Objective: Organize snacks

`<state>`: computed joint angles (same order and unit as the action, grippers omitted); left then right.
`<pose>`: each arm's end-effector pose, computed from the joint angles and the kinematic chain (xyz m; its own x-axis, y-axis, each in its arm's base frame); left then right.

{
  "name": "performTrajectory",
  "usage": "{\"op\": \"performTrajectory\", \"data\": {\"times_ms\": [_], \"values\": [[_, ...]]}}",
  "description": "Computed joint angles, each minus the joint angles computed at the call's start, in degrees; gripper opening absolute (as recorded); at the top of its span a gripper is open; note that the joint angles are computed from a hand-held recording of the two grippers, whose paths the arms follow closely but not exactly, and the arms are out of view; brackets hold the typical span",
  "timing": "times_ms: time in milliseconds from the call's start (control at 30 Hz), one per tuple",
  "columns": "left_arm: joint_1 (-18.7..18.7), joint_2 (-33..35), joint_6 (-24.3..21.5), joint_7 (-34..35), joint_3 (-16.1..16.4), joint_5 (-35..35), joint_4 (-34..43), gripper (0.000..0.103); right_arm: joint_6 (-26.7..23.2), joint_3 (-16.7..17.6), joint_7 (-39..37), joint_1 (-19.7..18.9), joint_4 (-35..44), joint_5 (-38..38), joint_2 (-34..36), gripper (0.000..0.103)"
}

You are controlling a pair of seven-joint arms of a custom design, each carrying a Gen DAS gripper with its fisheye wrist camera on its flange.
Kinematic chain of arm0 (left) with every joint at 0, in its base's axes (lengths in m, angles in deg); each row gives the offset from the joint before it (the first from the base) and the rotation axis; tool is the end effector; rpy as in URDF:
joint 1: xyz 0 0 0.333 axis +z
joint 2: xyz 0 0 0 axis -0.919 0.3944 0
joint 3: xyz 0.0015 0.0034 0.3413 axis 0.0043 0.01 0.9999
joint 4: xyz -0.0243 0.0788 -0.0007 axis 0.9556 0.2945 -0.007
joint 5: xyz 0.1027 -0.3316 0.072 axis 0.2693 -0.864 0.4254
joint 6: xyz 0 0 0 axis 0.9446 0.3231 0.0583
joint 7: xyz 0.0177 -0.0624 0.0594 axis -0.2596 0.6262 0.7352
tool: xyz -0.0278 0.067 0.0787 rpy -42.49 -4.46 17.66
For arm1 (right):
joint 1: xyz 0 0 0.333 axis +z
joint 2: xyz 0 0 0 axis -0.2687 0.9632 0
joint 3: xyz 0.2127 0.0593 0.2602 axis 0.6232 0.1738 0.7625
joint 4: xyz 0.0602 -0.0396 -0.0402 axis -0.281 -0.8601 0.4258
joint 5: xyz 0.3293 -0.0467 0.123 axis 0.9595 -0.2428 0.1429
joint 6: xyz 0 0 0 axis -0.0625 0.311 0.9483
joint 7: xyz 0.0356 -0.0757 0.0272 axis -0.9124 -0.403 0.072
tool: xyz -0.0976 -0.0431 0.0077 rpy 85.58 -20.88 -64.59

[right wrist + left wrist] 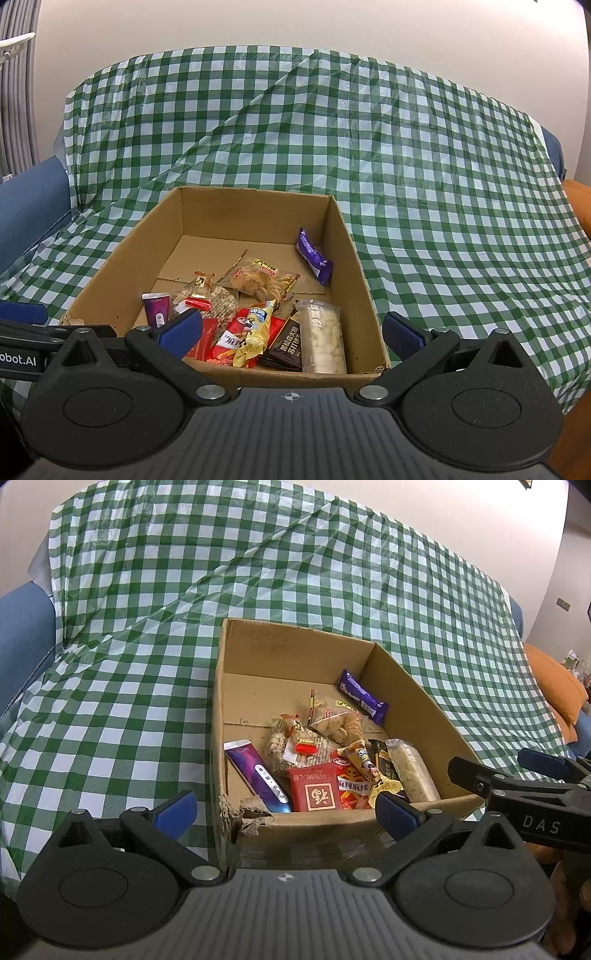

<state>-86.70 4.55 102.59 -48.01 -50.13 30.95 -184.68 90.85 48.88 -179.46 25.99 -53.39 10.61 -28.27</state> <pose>0.4777 -0.3207 0.5277 -0.3087 -0.9331 0.1847 -0.6447 0.0624 -0.7619 0.4280 0.4524 0.5243 -0.0747 -0.9965 0.0365 -0.5143 0.0072 -0.8576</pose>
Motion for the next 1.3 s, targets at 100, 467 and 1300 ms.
{"op": "performTrajectory", "data": {"times_ms": [100, 467, 1300], "values": [[-0.03, 0.0, 0.09, -0.02, 0.05, 0.0, -0.01, 0.103, -0.03, -0.01, -0.12, 0.02, 0.04, 0.08, 0.03, 0.102], [-0.16, 0.02, 0.09, -0.86, 0.15, 0.8, 0.17, 0.103, -0.17, -0.07, -0.24, 0.19, 0.22, 0.11, 0.19, 0.102], [-0.1, -0.2, -0.17, -1.38, -0.12, 1.75, 0.41, 0.103, -0.34, -0.09, -0.62, 0.4, 0.58, 0.32, 0.39, 0.102]]}}
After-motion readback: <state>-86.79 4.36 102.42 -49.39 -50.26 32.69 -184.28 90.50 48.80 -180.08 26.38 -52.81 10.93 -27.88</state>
